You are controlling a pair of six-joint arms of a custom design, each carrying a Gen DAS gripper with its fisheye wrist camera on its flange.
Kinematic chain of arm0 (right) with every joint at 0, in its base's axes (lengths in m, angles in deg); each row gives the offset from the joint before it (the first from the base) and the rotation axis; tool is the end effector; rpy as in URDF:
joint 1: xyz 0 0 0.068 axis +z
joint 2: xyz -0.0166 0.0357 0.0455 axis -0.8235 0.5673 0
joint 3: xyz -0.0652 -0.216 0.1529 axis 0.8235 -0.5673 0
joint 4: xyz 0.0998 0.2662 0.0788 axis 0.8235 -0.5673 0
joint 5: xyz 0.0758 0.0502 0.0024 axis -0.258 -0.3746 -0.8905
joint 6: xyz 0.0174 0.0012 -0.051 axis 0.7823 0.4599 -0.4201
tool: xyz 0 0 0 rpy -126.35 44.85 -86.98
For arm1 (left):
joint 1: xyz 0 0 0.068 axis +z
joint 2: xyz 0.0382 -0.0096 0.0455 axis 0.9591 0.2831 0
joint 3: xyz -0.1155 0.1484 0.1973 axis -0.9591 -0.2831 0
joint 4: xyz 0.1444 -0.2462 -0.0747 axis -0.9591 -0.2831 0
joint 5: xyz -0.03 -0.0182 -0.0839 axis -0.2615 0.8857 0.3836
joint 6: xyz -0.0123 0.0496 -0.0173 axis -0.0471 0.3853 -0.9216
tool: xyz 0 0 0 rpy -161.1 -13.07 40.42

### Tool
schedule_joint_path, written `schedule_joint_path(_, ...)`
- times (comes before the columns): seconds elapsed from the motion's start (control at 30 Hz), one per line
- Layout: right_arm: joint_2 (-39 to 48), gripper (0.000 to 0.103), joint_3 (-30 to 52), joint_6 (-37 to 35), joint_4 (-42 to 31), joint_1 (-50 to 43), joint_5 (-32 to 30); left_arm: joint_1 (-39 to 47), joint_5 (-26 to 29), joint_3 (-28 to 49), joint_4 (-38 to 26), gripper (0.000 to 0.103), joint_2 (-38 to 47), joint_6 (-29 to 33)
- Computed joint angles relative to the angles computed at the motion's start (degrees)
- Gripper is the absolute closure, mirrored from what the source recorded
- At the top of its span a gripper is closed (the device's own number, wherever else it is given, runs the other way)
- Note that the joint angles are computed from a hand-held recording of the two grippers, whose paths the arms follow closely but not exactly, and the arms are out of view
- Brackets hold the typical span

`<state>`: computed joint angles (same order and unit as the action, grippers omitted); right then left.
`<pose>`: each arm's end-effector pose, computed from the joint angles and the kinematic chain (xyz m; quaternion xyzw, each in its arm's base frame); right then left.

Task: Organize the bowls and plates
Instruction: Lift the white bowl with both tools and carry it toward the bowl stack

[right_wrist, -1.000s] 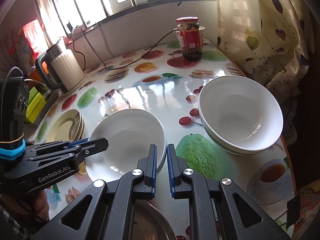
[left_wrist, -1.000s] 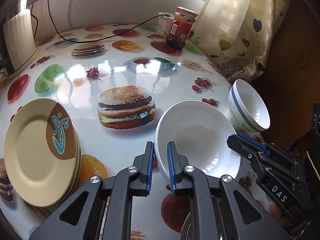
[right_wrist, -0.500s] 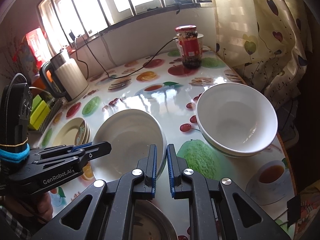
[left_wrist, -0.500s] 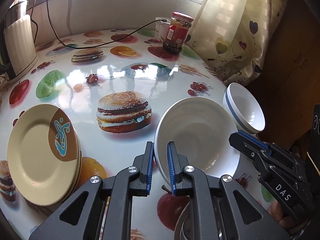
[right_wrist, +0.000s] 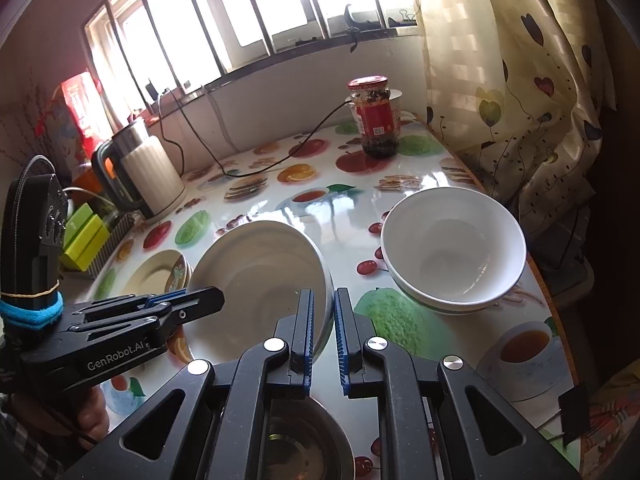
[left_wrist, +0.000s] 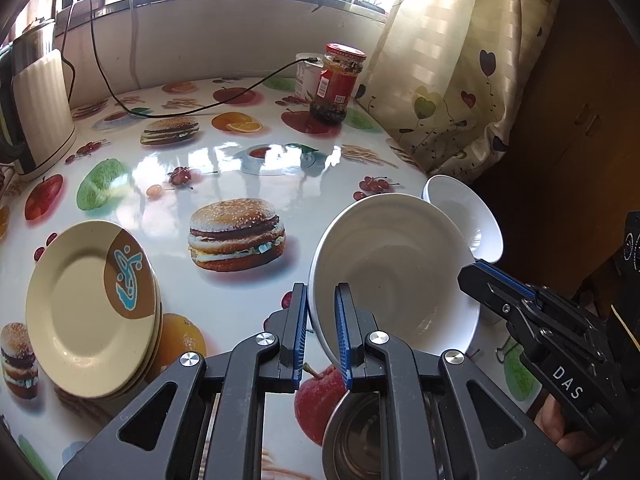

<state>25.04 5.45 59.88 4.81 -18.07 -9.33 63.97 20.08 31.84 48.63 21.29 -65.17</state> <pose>0.2094 0.1497 0.2523 0.0041 0.9081 0.1442 0.3931 0.2735 -0.0564 0.2513 0.1064 0.9347 -0.1664 0.2956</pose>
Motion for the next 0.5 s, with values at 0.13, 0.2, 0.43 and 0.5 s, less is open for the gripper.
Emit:
schedule_joint_path(0.13,-2.5,0.092,-0.5,0.9,-1.5,1.3,1.5,-0.5,0.3,-0.6,-1.0,0.089,-1.9,0.2)
schedule_joint_path(0.2,-3.7,0.092,-0.8,1.4,-2.3,1.9,2.1,-0.5,0.7,-0.9,-1.6,0.089,-2.7,0.2)
schedule_joint_path(0.43,-7.5,0.092,-1.2,3.7,-5.9,5.7,5.8,-1.3,1.2,-2.6,-3.3,0.089,-7.1,-0.2)
schedule_joint_path(0.5,-8.7,0.092,-1.4,4.8,-7.0,7.0,7.1,-1.4,1.5,-3.3,-3.9,0.089,-8.4,-0.4)
